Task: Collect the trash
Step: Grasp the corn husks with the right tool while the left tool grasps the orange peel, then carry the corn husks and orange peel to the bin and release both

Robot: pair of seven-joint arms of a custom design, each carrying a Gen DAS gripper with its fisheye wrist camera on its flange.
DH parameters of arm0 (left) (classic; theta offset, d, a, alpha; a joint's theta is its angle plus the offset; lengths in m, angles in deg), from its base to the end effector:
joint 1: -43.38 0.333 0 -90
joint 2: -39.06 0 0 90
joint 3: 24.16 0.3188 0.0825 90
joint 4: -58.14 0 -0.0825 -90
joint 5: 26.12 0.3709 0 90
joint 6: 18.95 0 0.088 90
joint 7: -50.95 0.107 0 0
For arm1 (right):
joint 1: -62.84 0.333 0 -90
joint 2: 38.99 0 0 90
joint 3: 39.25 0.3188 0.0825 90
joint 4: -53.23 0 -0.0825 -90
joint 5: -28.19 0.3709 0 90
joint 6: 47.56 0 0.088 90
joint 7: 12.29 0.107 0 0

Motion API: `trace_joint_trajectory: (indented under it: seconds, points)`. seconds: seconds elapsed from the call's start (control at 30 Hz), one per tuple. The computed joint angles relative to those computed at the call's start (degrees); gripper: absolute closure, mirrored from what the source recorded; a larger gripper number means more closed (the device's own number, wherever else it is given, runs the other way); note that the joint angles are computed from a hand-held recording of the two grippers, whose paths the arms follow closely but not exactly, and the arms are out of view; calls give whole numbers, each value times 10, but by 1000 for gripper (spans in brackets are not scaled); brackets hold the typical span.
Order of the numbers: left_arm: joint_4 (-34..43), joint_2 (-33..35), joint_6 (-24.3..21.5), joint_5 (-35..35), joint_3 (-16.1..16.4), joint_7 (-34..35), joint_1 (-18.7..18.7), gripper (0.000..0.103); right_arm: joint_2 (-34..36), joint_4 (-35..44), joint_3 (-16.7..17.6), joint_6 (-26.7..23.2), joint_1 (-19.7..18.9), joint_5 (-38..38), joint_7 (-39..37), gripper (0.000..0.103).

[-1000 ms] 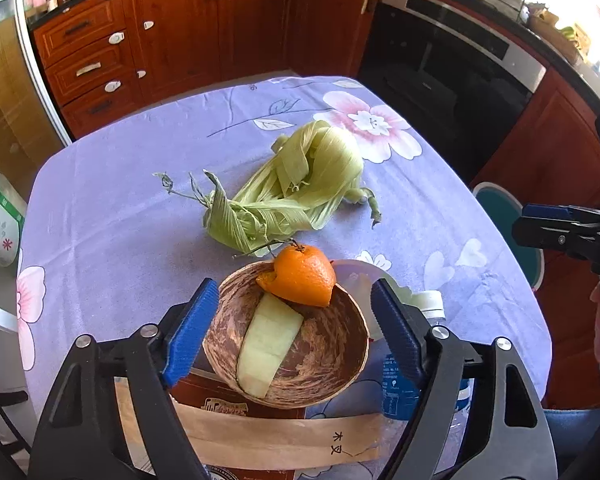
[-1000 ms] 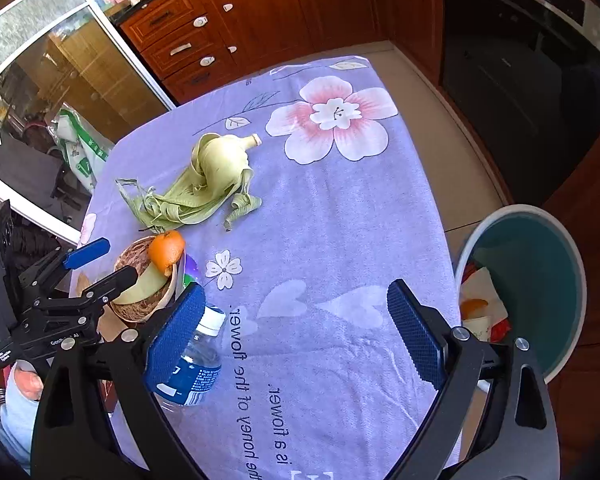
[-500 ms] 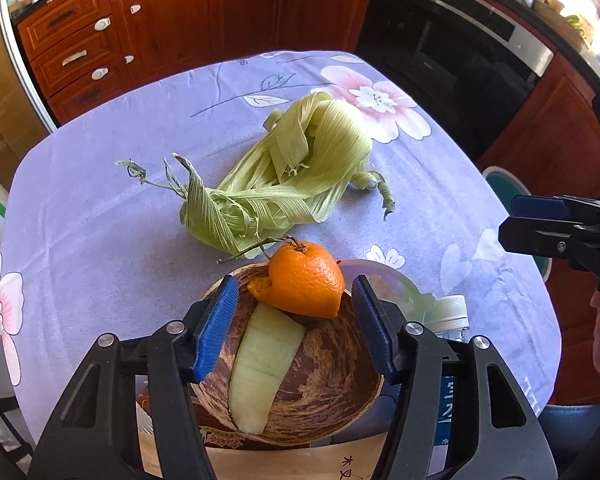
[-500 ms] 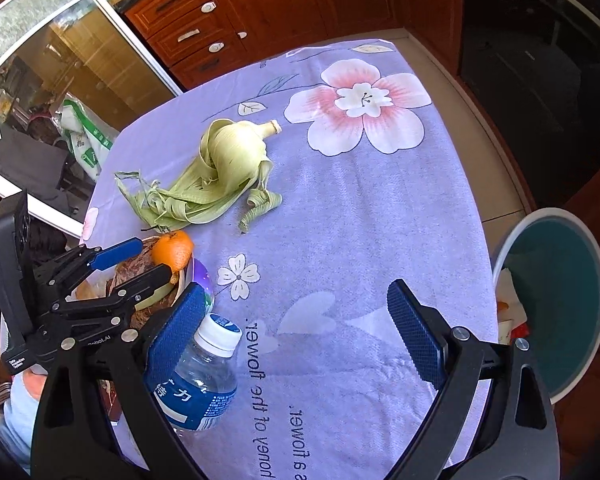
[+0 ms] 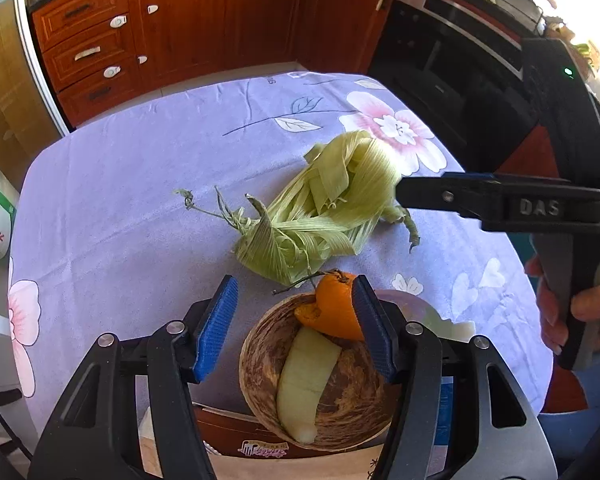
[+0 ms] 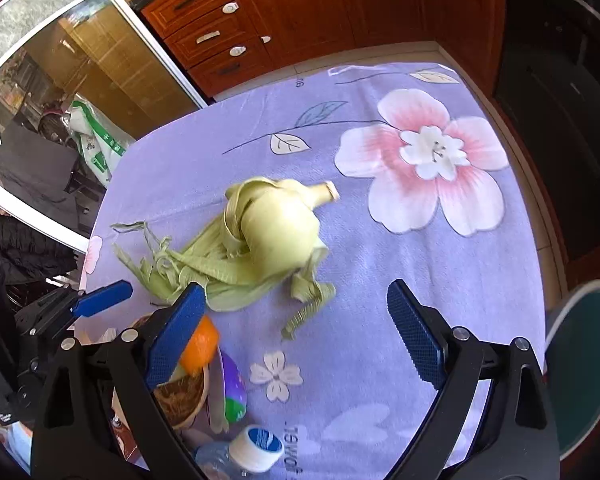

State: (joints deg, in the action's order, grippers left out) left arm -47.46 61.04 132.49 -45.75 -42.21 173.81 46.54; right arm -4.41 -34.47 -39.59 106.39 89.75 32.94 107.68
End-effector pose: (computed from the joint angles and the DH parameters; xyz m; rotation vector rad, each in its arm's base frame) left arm 0.6469 -0.1420 0.3835 -1.4575 2.5107 -0.7669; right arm 0.6604 0.3283 0.3754 -1.7192 1.9419 -0.1440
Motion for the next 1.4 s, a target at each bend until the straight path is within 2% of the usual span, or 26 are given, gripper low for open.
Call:
trace_joint_trajectory:
  seconds: [0.1,0.17,0.2,0.23,0.27,0.33,0.4,0.5,0.63,0.8,0.93,1.03,1.1,1.13,1.27,1.4]
  points:
    - [-3,-6,-15,-22,-9,19,15,42,50,69,-2,-24,0,-7,-11,16]
    - [-10,-15,-25,-40,-13,38,20,42,71,97,1,-32,-3,-5,-20,23]
    - [-15,-20,-28,-48,-14,49,21,42,81,110,3,-37,-4,-3,-25,33]
    - [-20,-25,-28,-53,-14,58,19,42,89,122,7,-43,-6,0,-31,49]
    - [-24,-29,-28,-57,-13,67,16,42,96,131,8,-48,-6,2,-35,56]
    - [-29,-33,-26,-63,-10,80,9,42,96,133,-16,-55,13,-20,-20,81]
    - [-27,-29,-25,-57,-2,76,-1,42,84,116,-18,-50,16,-25,-16,86]
    - [-13,-17,-37,-43,5,59,-11,42,52,67,-32,-32,29,-45,0,88]
    - [-19,-15,-28,-23,6,51,-23,42,3,-6,-57,1,46,-79,42,88]
    - [-13,1,-20,29,18,1,-44,42,-48,-83,-78,43,54,-117,100,89]
    - [-7,12,-25,52,14,-21,-45,44,-71,-116,-85,58,53,-141,136,89]
    - [-16,12,-14,72,13,-35,-51,50,-84,-139,-86,69,50,-155,157,89]
    - [-20,11,-8,85,13,-44,-54,66,-91,-150,-89,77,50,-165,172,89]
    - [-22,10,-4,88,11,-46,-54,70,-95,-157,-90,82,50,-170,178,89]
    - [-39,-3,19,101,10,-62,-54,74,-109,-177,-96,94,52,-190,203,89]
    - [-45,-17,17,93,3,-64,-46,74,-127,-200,-101,105,54,-209,227,89]
